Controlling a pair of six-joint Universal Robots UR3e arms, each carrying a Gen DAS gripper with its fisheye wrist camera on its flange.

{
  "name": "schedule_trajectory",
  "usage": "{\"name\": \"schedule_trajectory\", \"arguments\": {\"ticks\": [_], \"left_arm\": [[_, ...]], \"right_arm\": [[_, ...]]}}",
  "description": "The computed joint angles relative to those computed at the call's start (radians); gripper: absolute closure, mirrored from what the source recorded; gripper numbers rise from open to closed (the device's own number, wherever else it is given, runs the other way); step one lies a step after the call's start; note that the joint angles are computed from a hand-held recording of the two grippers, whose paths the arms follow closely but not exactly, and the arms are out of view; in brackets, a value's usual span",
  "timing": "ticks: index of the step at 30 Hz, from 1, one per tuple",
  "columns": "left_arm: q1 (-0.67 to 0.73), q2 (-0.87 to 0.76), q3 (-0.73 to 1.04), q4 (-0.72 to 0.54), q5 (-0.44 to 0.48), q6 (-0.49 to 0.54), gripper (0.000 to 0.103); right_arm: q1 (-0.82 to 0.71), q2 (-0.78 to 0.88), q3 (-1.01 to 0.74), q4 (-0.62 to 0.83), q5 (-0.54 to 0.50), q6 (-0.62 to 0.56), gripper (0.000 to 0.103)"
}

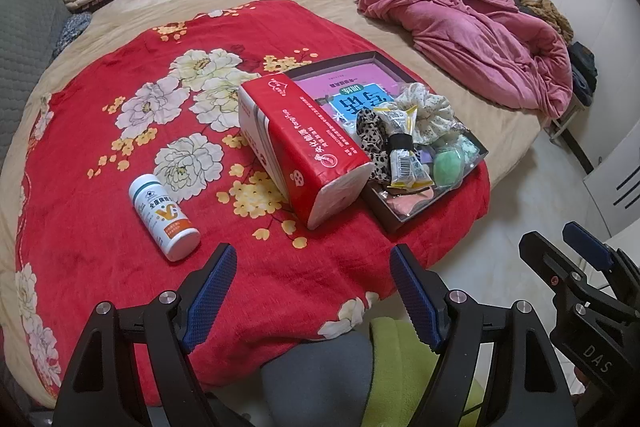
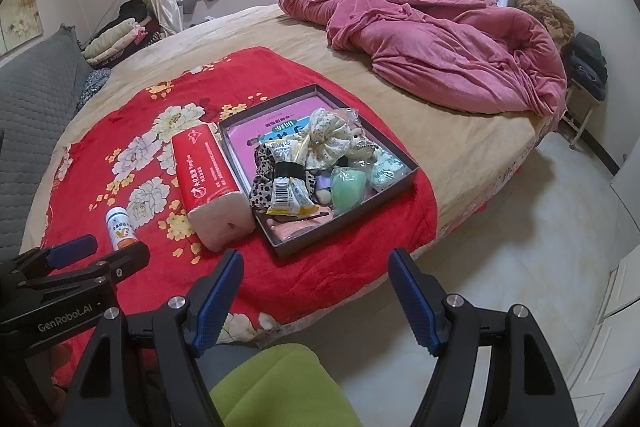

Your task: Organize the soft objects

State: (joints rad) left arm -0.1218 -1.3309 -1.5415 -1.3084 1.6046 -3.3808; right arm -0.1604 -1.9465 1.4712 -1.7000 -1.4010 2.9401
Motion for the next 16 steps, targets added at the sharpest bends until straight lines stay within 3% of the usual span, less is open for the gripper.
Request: {"name": "schedule_trajectory", "arguments": {"ticks": [11,13,16], "left_arm": [[0.021,0.013,-0.021,0.007,-0.012,0.003,0.023],[0.056,0.042,-0.048,0.011,-0.049,0.021,0.023],[0.206,0.173,-0.154,0.019,-0.19,0.086,0.023]], "right_arm": [[0.012,0.003,0.0,-0.007,-0.007,0.004,0.029],[0.041,0.018,-0.01,-0.021,-0.03,0.013,0.029],[0.147,0.076,-0.035,-0.086,-0.09,0.031,0.029]]}}
